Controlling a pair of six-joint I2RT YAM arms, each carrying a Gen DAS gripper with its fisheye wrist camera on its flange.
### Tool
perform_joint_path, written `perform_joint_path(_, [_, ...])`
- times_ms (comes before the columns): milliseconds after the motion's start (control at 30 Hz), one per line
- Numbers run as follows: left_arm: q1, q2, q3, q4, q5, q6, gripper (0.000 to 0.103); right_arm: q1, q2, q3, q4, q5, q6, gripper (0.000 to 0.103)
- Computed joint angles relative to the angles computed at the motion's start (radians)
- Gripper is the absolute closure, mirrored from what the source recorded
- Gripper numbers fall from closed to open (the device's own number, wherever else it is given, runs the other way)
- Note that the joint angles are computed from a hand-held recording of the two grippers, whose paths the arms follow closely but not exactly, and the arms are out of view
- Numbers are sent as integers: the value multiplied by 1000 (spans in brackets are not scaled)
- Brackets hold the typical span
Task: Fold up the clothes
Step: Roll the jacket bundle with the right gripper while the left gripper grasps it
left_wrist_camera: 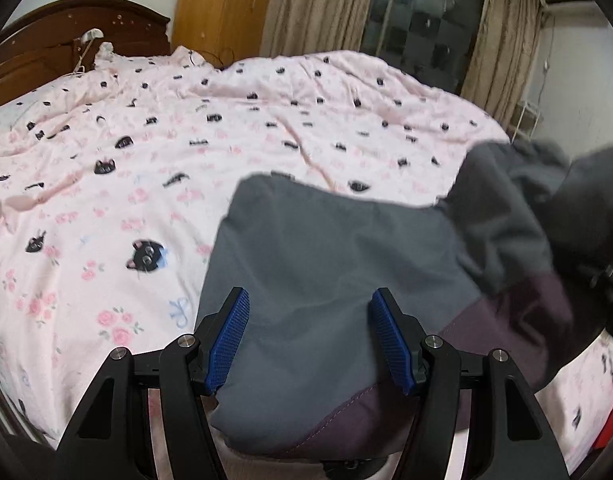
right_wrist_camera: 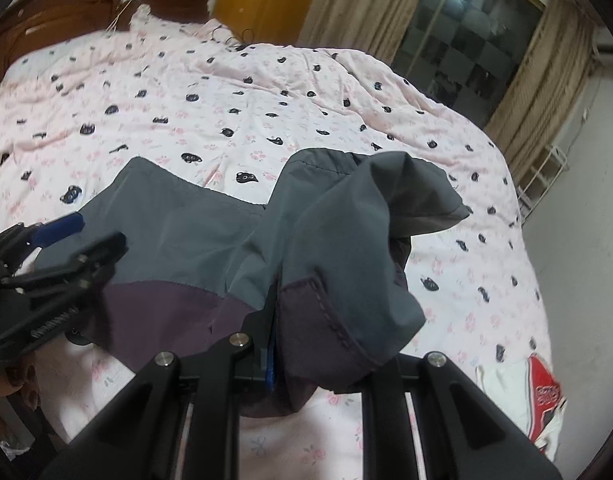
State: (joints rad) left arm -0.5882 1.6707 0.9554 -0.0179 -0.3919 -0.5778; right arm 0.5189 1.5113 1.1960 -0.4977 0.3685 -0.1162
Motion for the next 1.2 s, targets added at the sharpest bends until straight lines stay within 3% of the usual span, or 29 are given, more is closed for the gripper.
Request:
perform_joint_path(600, [111, -79, -144, 174, 220, -116, 44, 246, 175, 33, 100, 277, -278, 84])
perform_joint_path(667, [125, -108, -167, 178, 209, -143, 44, 259, 201, 37, 113, 301, -312, 84])
perform_joint_path(933, [161, -228, -181, 66, 89, -127, 44, 297, 272, 28, 196, 390, -453, 84])
perform_joint_path(1200, [273, -328, -205, 9, 156, -49, 44, 345, 306, -38, 399, 440, -709, 80])
